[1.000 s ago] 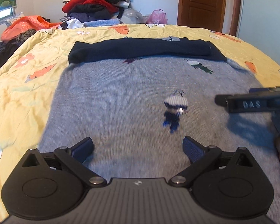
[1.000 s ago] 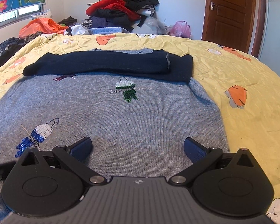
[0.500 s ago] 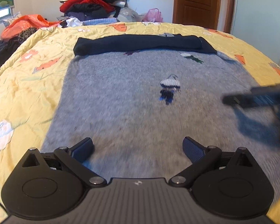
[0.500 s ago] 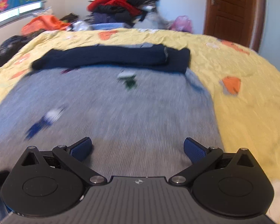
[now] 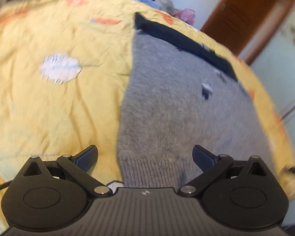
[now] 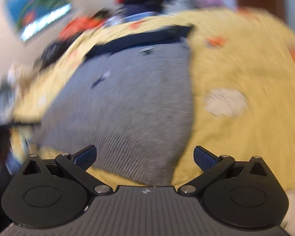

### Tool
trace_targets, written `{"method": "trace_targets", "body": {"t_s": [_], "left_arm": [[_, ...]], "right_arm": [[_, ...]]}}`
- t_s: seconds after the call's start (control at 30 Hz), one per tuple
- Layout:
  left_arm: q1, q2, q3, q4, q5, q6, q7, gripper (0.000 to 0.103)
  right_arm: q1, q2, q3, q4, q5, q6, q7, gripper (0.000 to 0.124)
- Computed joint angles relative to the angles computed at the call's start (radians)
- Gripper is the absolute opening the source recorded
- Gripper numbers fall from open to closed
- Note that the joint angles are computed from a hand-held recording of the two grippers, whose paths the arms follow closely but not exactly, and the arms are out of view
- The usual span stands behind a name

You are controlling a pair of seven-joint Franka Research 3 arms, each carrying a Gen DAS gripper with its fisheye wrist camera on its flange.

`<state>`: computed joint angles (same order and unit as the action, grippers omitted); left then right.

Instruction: Fold small clothes

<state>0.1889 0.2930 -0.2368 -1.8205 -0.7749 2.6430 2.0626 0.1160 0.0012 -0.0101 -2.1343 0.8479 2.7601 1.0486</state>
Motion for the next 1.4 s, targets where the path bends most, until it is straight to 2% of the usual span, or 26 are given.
{"method": "trace_targets", "body": {"t_s": [0.13,0.17,0.27,0.37,0.47,0.6,0.7,0.77,0.8,0.83,0.87,0.93,1.0,1.03,1.07,1.1,1.27,1.4], "left_arm": [[0.07,0.061,-0.017,0.107,-0.138,-0.198,-0.006,0.103],[0.087,0.079,-0.02,0.133,-0.174,-0.26,-0.004,0.103],[0.131,0.142,-0.03,0.201,-0.274,-0.44,-0.003,0.103],[0.142,0.155,-0.022,0.201,-0.34,-0.482,-0.004,0.103],[0.14,0.15,-0.009,0.198,-0.349,-0.514,-0.022,0.103],[0.13,0.14,0.005,0.198,-0.318,-0.542,0.021,0.102],[0.122,0.148,0.013,0.218,-0.29,-0.558,0.016,0.101],[0.115,0.149,0.019,0.23,-0.25,-0.566,0.021,0.092],[0.112,0.147,0.022,0.234,-0.225,-0.569,0.024,0.087],[0.107,0.15,0.026,0.246,-0.193,-0.579,0.022,0.076],[0.104,0.15,0.029,0.255,-0.163,-0.588,0.023,0.068],[0.109,0.158,0.026,0.274,-0.129,-0.624,0.032,0.066],[0.105,0.156,0.027,0.278,-0.099,-0.624,0.042,0.059],[0.095,0.156,0.031,0.282,-0.069,-0.616,0.035,0.038],[0.079,0.153,0.04,0.282,-0.021,-0.601,0.02,0.01],[0.072,0.159,0.043,0.289,0.009,-0.599,0.006,0.007],[0.09,0.176,0.028,0.316,0.023,-0.625,-0.027,0.006],[0.138,0.196,-0.001,0.345,-0.083,-0.67,-0.026,0.007]], "right_arm": [[-0.063,0.089,-0.032,0.109,0.123,-0.231,0.078,0.103],[-0.073,0.1,-0.022,0.117,0.177,-0.234,0.021,0.103],[-0.101,0.159,-0.006,0.189,0.235,-0.322,-0.009,0.103],[-0.144,0.225,0.01,0.268,0.315,-0.456,-0.032,0.103],[-0.174,0.258,0.021,0.305,0.354,-0.545,-0.031,0.103],[-0.199,0.271,0.025,0.315,0.403,-0.572,-0.014,0.1],[-0.203,0.269,0.025,0.305,0.423,-0.554,-0.01,0.081],[-0.196,0.269,0.02,0.3,0.383,-0.538,0.013,0.044],[-0.193,0.271,0.018,0.299,0.361,-0.536,0.029,0.037],[-0.193,0.27,0.017,0.294,0.35,-0.534,0.041,0.028],[-0.195,0.268,0.018,0.285,0.35,-0.534,0.044,0.023],[-0.203,0.26,0.019,0.267,0.365,-0.542,0.038,0.022],[-0.207,0.258,0.019,0.259,0.376,-0.556,0.03,0.022],[-0.207,0.259,0.018,0.259,0.375,-0.557,0.03,0.018],[-0.204,0.261,0.016,0.261,0.367,-0.556,0.037,0.013],[-0.204,0.263,0.015,0.264,0.358,-0.557,0.04,0.012],[-0.2,0.252,0.015,0.261,0.335,-0.555,0.016,0.013],[-0.214,0.237,0.02,0.255,0.43,-0.573,-0.042,0.013]]}}
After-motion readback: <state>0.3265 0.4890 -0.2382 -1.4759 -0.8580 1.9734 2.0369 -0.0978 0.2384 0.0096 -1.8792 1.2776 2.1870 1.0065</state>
